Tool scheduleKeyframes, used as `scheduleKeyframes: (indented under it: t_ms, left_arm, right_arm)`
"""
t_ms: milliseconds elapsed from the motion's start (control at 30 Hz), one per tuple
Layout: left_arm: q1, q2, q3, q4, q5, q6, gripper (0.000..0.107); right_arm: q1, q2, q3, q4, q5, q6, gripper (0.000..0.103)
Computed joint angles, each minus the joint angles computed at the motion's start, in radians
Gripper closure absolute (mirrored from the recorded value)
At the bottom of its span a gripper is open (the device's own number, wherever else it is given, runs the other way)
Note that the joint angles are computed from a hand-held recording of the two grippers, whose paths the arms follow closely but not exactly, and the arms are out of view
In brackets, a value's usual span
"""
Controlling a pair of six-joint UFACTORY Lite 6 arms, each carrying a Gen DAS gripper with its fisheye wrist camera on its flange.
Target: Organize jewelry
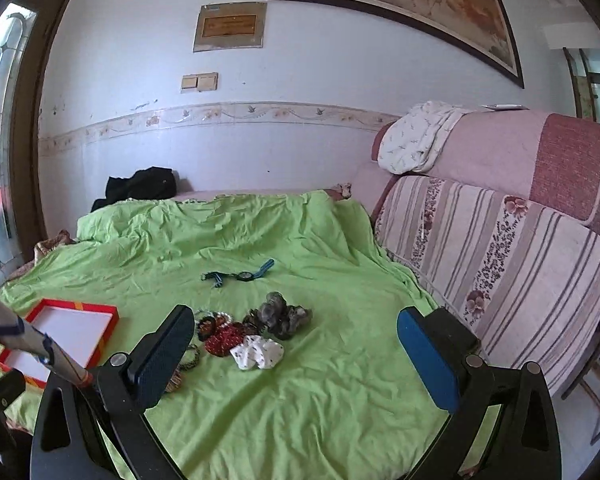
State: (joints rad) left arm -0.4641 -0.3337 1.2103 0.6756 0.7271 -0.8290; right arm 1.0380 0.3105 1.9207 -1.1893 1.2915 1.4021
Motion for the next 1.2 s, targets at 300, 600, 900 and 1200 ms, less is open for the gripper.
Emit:
scheduleKeyframes:
  t_ms: [300, 600, 900, 1200]
  left_arm:
    - [0.031, 0.079, 0.047, -0.044, -0.045, 0.051, 0.004]
    - [0.227, 0.329, 0.148, -0.308, -0.156, 0.289, 0.004]
    - [0.322, 0.695, 0.408, -0.706, -0.134, 0.668, 0.034]
    - [0.318, 0.938, 0.626, -0.952, -0.106, 0.878, 0.034]
  right_arm:
    - [-0.084, 0.001, -0.069, 0.122, -0.178, -0.01, 0.0]
    - [-0.221, -0.145, -0.453, 0.114, -0.446, 0.144, 0.001]
    - [-0.481, -0.033, -0.493, 0.455, -0.782, -0.153, 0.017]
    - [-0.63, 0.152, -0.328, 1.04, -0.952, -0.682, 0.024]
